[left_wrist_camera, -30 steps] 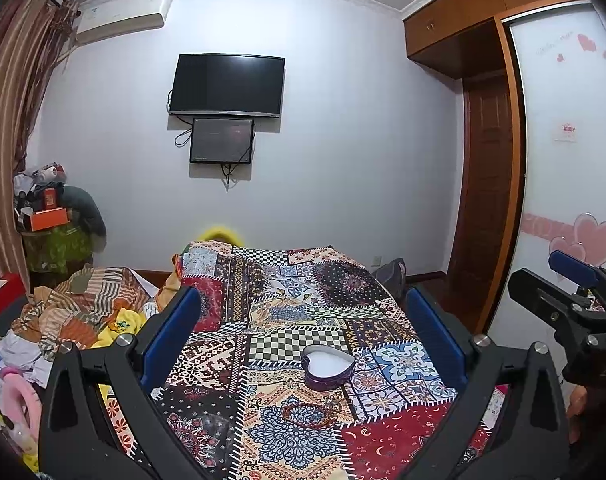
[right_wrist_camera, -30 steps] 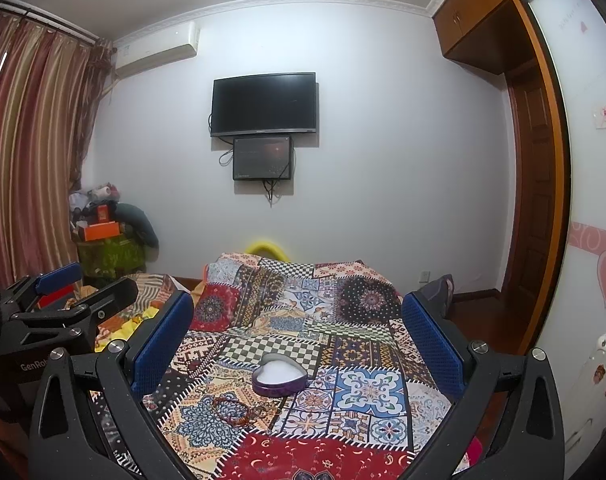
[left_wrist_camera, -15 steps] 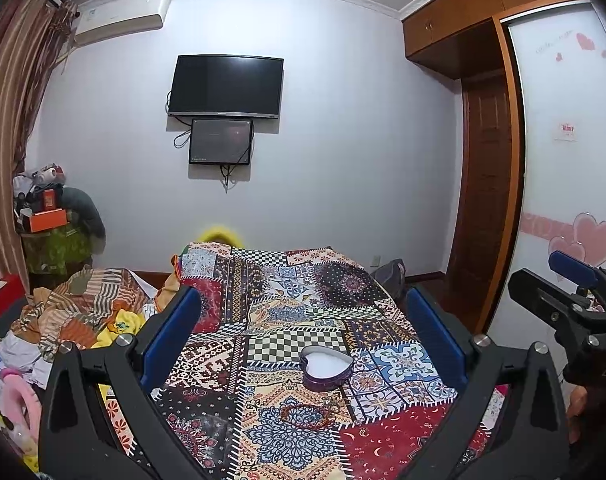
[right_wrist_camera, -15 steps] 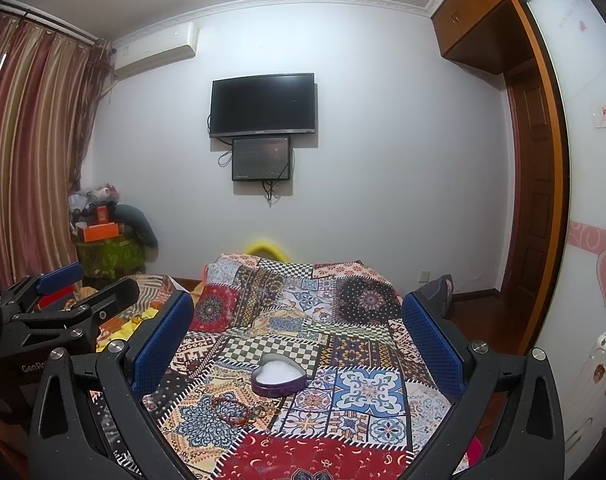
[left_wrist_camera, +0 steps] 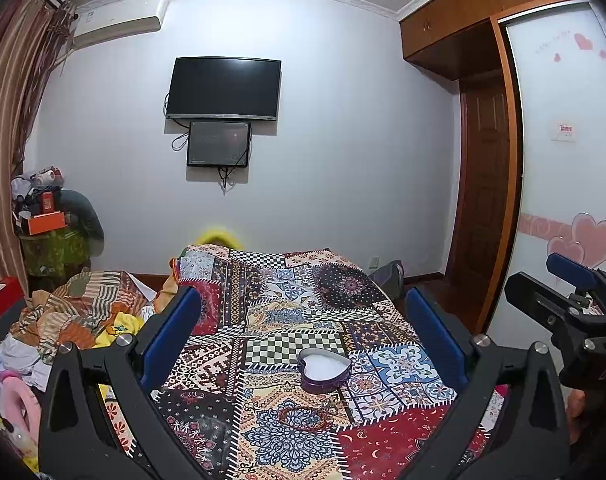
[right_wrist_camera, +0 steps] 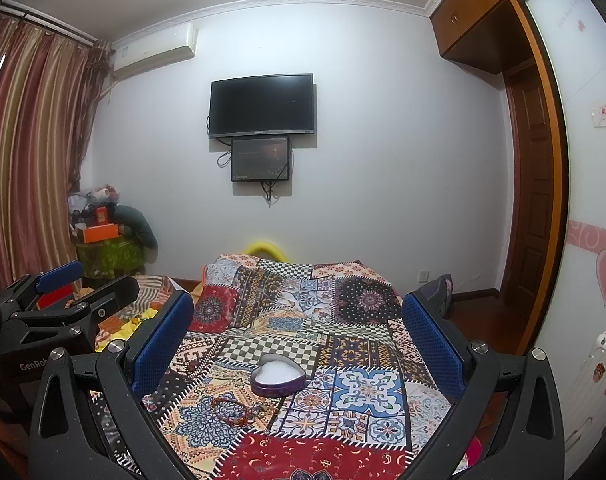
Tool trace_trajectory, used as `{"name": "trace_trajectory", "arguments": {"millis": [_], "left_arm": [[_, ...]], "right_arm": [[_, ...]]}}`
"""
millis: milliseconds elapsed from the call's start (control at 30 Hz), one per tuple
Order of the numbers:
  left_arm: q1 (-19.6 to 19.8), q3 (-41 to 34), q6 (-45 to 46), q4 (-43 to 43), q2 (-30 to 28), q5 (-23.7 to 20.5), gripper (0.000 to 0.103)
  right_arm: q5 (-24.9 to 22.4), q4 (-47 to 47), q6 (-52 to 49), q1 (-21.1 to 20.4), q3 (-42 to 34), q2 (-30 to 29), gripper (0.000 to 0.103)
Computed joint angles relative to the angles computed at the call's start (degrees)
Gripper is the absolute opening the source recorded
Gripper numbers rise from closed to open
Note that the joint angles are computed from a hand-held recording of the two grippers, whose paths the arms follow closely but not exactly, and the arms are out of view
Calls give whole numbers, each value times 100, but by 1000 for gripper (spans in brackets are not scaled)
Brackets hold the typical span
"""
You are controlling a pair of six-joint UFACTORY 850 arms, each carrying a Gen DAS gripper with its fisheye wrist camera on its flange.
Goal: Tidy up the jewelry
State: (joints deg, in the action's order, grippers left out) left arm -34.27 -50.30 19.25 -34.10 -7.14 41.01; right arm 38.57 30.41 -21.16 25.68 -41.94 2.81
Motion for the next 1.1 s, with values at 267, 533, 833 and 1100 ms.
{"name": "trace_trajectory", "arguments": {"millis": [267, 533, 833, 1100], "left_arm": [[5, -36, -18, 9, -44, -9, 103], [68, -62, -109, 107, -88, -60, 103], [320, -522, 163, -211, -554, -726, 103], [764, -1168, 711, -960, -1368, -1744, 97]], "right_arm": [[-29, 7, 5, -4, 6, 12, 103], [-107, -70, 49, -69, -50, -65, 103], [-411, -101, 52, -241, -316, -454, 103], [-1166, 254, -392, -513, -820, -1239, 103]]}}
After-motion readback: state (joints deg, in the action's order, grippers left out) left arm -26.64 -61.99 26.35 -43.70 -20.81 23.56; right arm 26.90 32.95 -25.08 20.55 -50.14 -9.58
